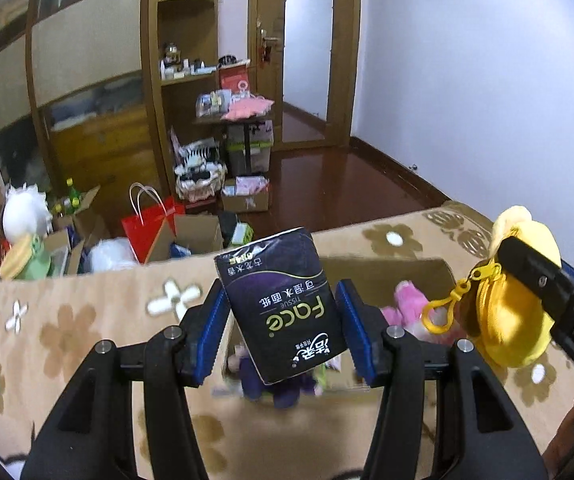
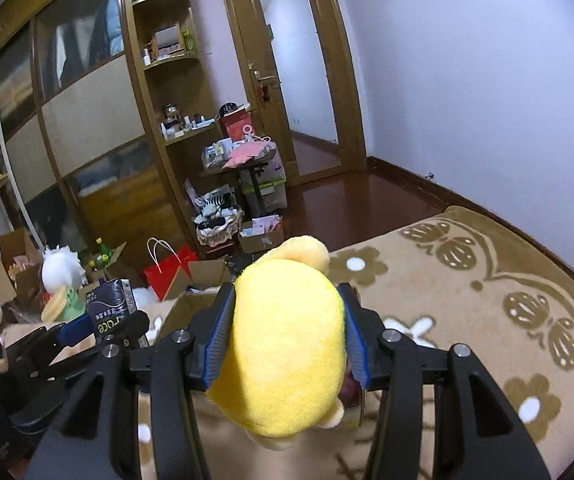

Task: Organize soft objects
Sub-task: 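Lift both items over the box and open both tools to drop them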

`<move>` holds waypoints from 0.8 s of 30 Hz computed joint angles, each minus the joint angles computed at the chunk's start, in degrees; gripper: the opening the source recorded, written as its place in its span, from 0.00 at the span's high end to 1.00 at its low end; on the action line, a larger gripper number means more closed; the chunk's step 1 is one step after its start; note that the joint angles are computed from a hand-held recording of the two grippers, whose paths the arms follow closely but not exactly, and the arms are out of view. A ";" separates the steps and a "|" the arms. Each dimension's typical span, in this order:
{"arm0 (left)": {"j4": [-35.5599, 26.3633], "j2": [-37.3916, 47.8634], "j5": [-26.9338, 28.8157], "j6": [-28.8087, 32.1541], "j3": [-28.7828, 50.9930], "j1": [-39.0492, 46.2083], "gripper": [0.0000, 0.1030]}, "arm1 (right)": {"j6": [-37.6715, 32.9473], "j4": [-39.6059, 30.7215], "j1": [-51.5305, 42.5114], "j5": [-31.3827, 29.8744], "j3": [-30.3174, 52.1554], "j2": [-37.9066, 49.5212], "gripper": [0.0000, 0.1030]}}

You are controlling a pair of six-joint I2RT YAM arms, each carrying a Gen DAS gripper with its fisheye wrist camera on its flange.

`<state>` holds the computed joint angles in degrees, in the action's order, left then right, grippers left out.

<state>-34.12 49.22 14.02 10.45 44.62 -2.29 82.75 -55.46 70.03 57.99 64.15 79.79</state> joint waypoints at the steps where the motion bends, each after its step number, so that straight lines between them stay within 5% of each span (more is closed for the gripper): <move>1: 1.44 1.44 -0.58 -0.28 0.45 -0.80 0.48 | -3.16 3.44 -1.79 -0.94 -1.39 -1.37 0.48; 7: 8.81 9.51 -3.73 -2.25 1.76 -4.77 0.48 | -17.70 20.55 -10.48 -8.15 -8.64 -6.34 0.47; 11: 12.85 12.41 -6.60 -1.82 -0.22 -7.97 0.47 | -22.07 25.31 -14.32 -12.24 -10.44 -5.01 0.46; 16: 17.54 12.92 -10.53 -0.29 -4.53 -11.68 0.45 | -22.19 29.61 -16.70 -16.07 -14.01 -5.44 0.38; 21: 18.69 12.65 -12.82 -1.20 -5.87 -12.41 0.26 | -22.18 30.20 -17.59 -17.80 -14.96 -6.20 0.34; 24: 16.65 11.65 -10.86 -1.49 -5.18 -10.52 0.23 | -21.60 30.00 -17.29 -18.29 -15.56 -7.82 0.28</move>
